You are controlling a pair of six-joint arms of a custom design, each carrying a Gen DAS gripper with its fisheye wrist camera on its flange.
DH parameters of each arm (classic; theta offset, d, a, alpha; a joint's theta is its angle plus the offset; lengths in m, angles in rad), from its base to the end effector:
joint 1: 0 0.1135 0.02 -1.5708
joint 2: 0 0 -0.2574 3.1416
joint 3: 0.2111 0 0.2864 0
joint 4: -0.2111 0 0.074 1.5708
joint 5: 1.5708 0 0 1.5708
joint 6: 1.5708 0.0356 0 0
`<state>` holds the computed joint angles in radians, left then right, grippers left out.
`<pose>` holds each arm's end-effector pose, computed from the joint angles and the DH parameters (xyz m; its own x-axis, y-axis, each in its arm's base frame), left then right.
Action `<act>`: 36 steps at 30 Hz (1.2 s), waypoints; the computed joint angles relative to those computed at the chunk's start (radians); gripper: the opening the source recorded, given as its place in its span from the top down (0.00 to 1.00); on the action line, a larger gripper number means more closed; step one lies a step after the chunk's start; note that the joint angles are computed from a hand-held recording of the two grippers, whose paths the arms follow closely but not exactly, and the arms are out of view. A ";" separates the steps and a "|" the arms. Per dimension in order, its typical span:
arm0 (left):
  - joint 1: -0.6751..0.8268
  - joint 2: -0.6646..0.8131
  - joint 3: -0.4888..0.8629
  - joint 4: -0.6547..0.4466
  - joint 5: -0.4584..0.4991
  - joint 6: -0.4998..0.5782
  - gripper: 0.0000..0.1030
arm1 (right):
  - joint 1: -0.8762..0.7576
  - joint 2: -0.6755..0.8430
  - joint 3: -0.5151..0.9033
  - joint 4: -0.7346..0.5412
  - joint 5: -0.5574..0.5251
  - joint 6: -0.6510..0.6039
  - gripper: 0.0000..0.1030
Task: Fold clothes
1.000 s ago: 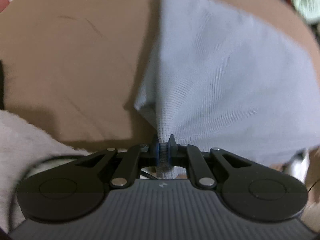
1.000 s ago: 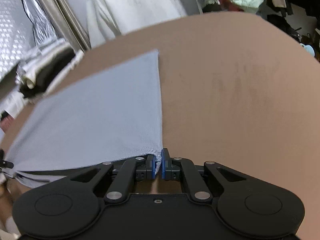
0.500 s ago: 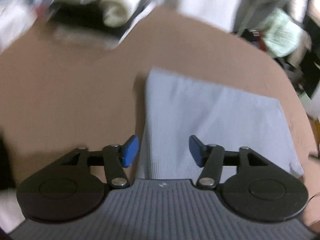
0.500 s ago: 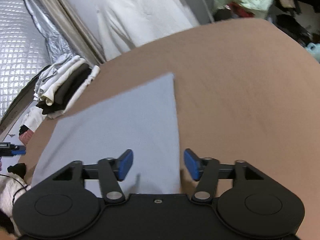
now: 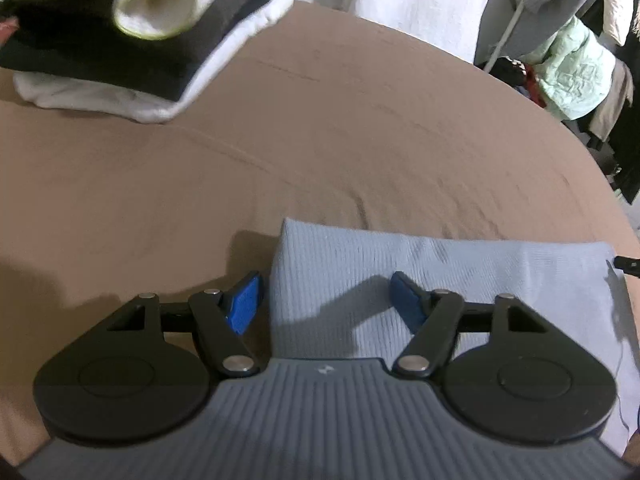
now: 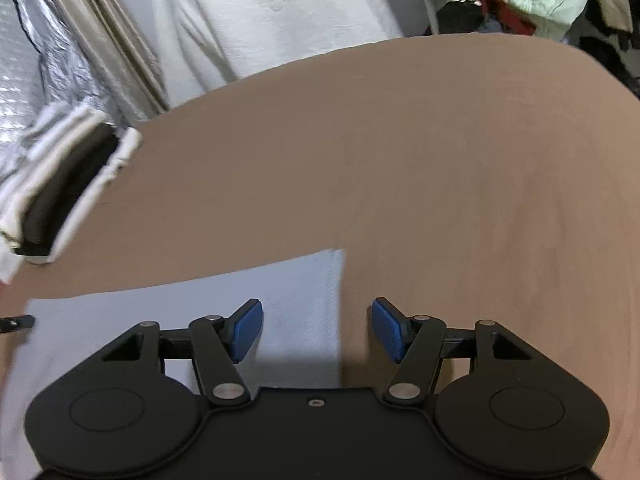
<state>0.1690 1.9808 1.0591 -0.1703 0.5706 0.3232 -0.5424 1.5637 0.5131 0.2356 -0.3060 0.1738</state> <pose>0.3853 0.0462 0.0705 -0.7966 0.1352 -0.5891 0.3763 0.8737 -0.3083 0.2483 -0.1371 0.0792 -0.5594 0.5297 -0.6376 0.4183 0.8445 0.3345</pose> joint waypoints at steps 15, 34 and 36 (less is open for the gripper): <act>0.034 0.078 0.013 0.184 0.037 -0.073 0.57 | 0.056 0.128 0.038 0.137 0.088 -0.009 0.75; -0.051 -0.034 -0.155 0.400 0.070 0.018 0.93 | 0.166 -0.045 -0.100 0.278 0.256 -0.102 0.94; -0.056 -0.082 -0.174 0.443 0.079 -0.032 0.93 | 0.173 -0.120 -0.093 0.242 0.283 -0.142 0.95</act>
